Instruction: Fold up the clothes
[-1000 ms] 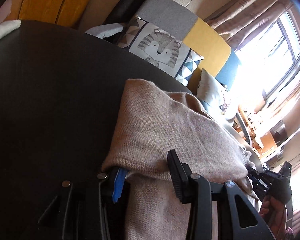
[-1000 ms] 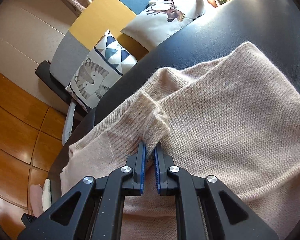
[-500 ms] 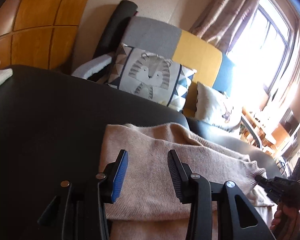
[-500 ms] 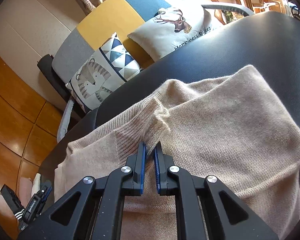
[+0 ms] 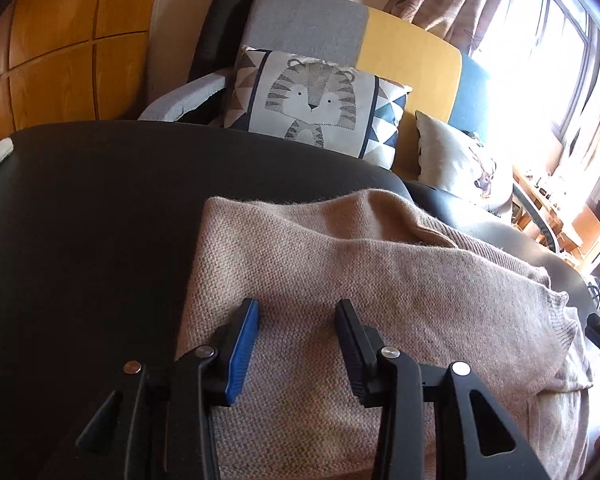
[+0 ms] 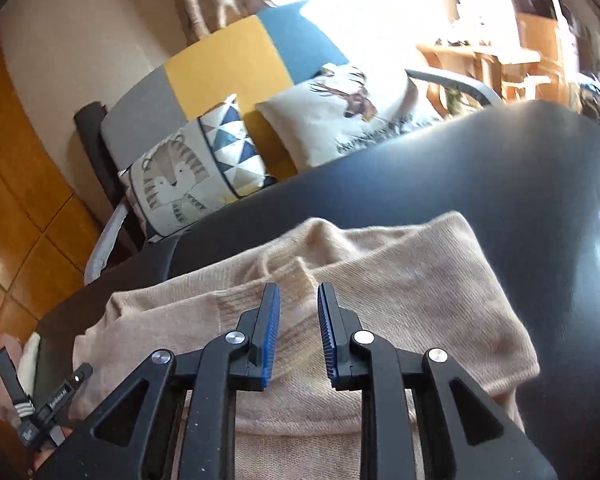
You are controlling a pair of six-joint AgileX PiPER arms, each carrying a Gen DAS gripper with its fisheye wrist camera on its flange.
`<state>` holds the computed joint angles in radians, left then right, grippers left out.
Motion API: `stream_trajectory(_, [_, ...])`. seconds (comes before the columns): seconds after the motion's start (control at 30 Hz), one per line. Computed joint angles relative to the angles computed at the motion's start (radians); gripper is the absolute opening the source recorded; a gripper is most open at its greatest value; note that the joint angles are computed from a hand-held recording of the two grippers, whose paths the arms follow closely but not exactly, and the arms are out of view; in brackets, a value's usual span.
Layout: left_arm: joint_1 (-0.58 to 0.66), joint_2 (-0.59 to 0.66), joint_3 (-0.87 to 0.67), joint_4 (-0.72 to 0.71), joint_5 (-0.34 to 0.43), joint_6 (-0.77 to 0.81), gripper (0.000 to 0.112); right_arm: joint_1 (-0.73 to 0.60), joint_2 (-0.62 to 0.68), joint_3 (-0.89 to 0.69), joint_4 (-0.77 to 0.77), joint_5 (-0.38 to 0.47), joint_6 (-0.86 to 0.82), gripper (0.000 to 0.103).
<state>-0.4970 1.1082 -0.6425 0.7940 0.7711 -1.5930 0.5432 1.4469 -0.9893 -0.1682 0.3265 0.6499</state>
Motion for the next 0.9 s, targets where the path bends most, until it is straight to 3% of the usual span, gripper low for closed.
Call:
stream_trajectory(0.13, [0.097,-0.061,0.059,-0.050,-0.138,0.046,0.040,0.084,0.146,-0.139,0.092,0.071,-0.233,0.021])
stream_trajectory(0.23, [0.125,-0.091,0.088,-0.064,-0.176,0.052,0.040,0.145,0.258,-0.228,0.038,0.141,-0.275,0.021])
stream_trajectory(0.3, [0.104,-0.078,0.075,-0.052,-0.137,0.051,0.040,0.178,0.303,-0.245,-0.062,0.158,-0.239,0.021])
stream_trajectory(0.43, [0.085,-0.052,0.057,-0.045,-0.099,0.075,0.039,0.131,0.273,-0.165,-0.128,0.064,-0.135,0.022])
stream_trajectory(0.53, [0.096,-0.050,0.061,-0.048,-0.111,0.087,0.038,0.067,0.247,-0.128,0.003,0.021,-0.195,0.022])
stream_trajectory(0.63, [0.085,-0.040,0.055,-0.038,-0.098,0.080,0.039,0.066,0.195,-0.121,-0.022,0.056,-0.151,0.023])
stream_trajectory(0.77, [0.059,-0.025,0.045,-0.019,-0.068,0.061,0.038,0.102,0.143,-0.098,0.073,0.063,-0.287,0.025])
stream_trajectory(0.87, [0.031,0.000,0.023,-0.008,-0.028,0.056,0.039,0.169,0.183,-0.120,-0.087,0.147,-0.185,0.025])
stream_trajectory(0.9, [0.025,0.004,0.020,-0.006,-0.021,0.054,0.039,0.171,0.179,-0.100,-0.118,0.132,-0.163,0.025])
